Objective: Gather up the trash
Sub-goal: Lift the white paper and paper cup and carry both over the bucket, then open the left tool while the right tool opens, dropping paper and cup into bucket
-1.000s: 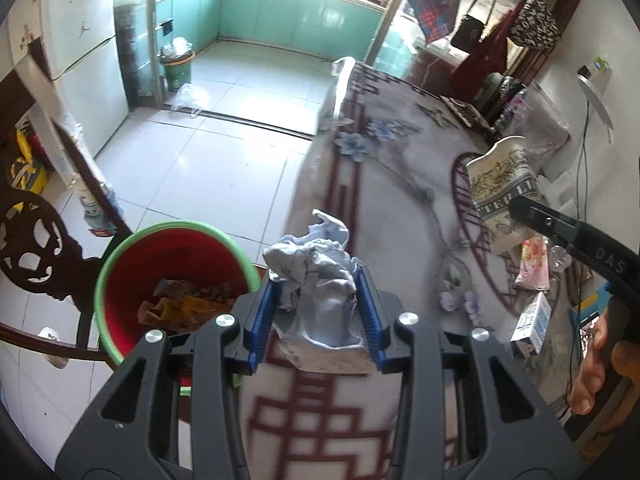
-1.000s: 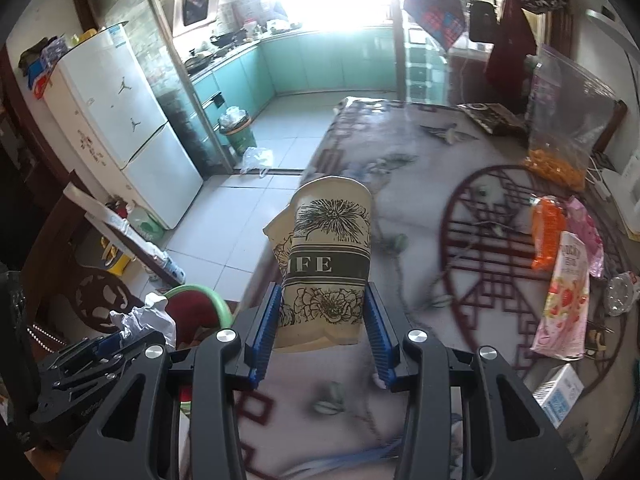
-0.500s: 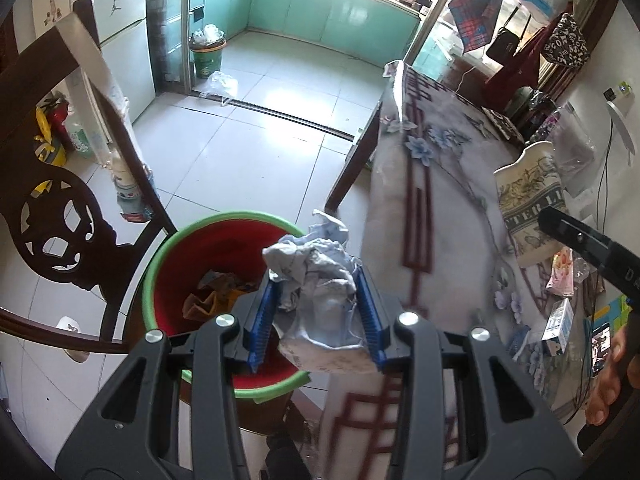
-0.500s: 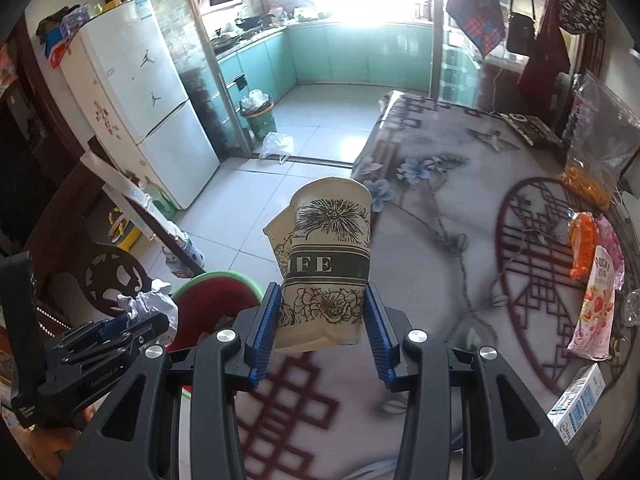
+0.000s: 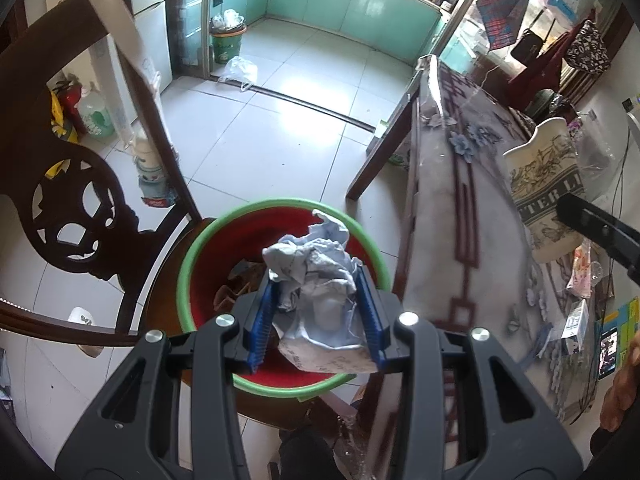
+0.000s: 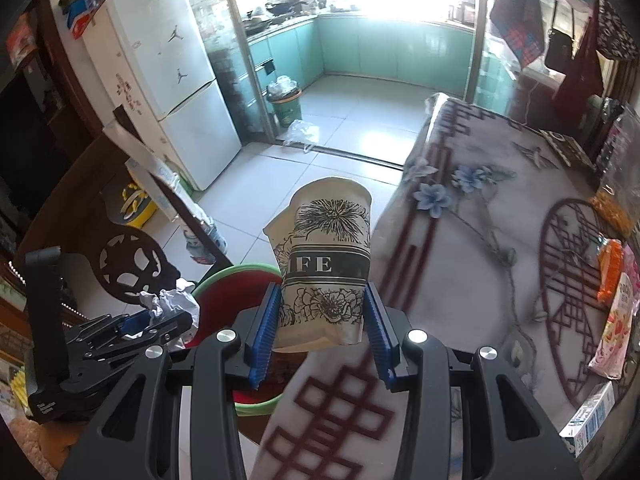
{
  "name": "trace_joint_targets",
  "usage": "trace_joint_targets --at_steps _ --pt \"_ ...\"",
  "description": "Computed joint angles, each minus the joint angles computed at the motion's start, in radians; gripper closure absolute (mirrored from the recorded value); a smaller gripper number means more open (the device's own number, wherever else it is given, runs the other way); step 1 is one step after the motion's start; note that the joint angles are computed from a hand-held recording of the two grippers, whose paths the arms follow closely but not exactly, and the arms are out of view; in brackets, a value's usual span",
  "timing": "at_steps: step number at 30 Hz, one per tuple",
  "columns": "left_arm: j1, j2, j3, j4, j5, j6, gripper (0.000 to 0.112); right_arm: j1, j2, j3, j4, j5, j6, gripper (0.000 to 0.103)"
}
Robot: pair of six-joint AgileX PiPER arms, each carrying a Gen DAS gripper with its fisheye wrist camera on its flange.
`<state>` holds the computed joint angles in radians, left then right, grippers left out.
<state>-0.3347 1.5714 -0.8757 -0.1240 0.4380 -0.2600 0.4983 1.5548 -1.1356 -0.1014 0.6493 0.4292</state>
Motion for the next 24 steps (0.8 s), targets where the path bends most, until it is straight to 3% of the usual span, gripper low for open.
trace_joint_targets --at_steps 24 --pt "0.14 0.093 -0.022 -0.101 0.004 0.152 0.074 0.109 0.186 -0.124 0.086 0.035 -0.071 0.062"
